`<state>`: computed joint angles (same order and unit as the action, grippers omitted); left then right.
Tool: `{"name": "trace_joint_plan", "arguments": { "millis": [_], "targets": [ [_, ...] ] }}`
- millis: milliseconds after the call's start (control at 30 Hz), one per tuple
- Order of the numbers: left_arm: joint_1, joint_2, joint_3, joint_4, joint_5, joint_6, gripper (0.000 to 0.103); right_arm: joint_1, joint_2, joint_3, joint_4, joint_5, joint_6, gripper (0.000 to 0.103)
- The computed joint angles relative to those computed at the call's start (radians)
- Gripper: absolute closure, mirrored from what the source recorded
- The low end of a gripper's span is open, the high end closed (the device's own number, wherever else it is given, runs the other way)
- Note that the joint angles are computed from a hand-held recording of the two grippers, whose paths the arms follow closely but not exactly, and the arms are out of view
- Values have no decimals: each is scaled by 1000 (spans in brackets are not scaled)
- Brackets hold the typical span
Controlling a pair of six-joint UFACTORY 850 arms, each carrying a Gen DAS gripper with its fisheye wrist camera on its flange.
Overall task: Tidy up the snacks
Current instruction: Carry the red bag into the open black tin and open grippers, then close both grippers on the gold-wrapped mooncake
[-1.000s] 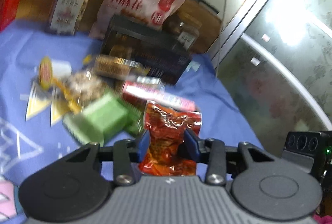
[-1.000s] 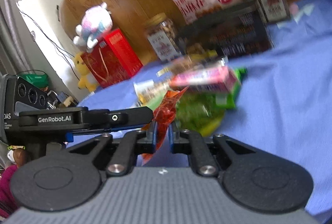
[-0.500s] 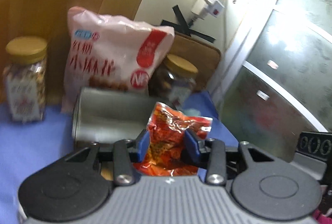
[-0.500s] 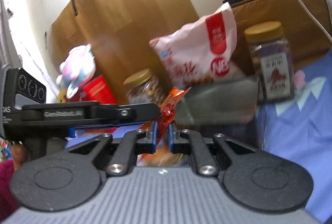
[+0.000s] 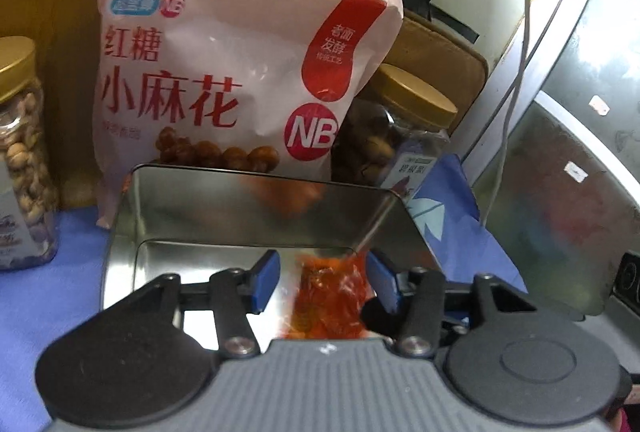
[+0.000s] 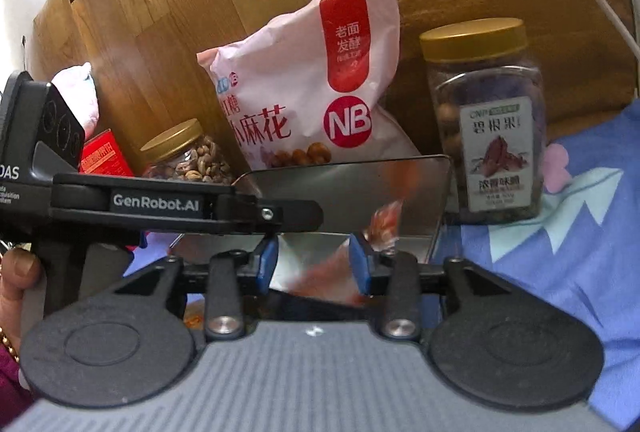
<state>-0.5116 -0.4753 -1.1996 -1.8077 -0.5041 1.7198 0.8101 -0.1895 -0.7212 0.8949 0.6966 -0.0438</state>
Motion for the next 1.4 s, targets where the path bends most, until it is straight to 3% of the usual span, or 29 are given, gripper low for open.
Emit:
{"name": "trace_joint_plan", "arguments": {
  "millis": [167,367,500,667,900,967,1033,1067,1100,1167,1300,1400],
  "targets": [
    [75,143,176,-177,-112,171,54,74,68,56,32,50,46,59],
    [174,215,334,-204,-162,113,54,34,33,23,-289,-132,485,59],
    [250,233,422,-193,-223,102,54,7,-27,-48,-302,-239,542,58],
    [326,203,419,-143,-278,49,47,-48,-90,-95,-526,-279,881,57],
    [274,100,252,-11,-227,-57,47,-28,-144,-180,-284,-346,651,55],
    [240,67,205,85,-159,-151,47,-26,-151,-185,-261,-348,630,55],
    [216,29,173,156,-140,-221,47,-32,-153,-179,-317,-343,688,55],
    [212,26,180,131,-150,-195,48,-32,-154,-177,-336,-341,698,56],
    [210,29,193,104,-161,-164,56,-31,-156,-180,-337,-348,686,60],
    [206,48,217,74,-166,-144,57,-20,-147,-180,-284,-350,618,62],
    [233,128,291,26,-236,-100,57,46,-95,-162,-85,-276,369,66],
    [255,234,401,-85,-287,40,57,141,-57,-147,76,-138,142,66]
  ]
}}
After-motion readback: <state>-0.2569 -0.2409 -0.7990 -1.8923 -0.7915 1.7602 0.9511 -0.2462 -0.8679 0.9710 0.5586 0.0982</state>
